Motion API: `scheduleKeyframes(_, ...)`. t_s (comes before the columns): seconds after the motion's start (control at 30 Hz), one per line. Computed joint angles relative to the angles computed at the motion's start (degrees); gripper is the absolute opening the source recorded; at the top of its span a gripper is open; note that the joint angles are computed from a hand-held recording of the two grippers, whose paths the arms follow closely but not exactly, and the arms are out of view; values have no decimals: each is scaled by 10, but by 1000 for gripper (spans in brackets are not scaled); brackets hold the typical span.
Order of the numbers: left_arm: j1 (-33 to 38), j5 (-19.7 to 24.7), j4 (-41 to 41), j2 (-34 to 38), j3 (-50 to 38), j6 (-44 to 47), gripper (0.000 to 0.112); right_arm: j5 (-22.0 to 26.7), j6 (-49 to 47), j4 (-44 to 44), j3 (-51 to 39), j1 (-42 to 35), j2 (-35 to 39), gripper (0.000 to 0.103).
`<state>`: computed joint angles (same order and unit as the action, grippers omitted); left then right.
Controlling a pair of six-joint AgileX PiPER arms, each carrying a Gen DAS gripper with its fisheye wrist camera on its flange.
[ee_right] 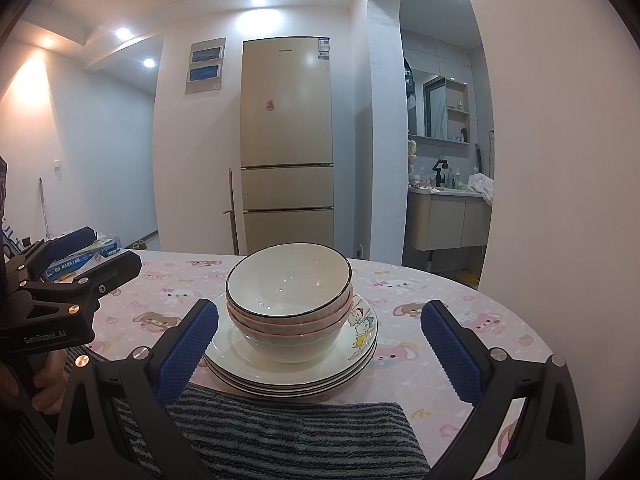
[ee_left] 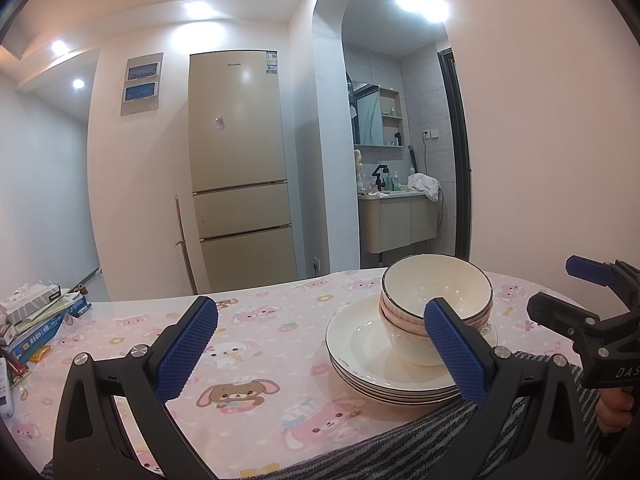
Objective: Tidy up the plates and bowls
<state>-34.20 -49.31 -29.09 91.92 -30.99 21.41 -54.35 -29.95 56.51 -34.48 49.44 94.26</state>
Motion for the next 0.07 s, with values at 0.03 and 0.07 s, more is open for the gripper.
scheduleKeyframes(0.03,0,0,0,0,0,0,103,0,2,-1,0,-1,1,103)
scheduleKeyframes(0.07,0,1,0,0,0,1,103,-1,5,-3,2,-2,1,103)
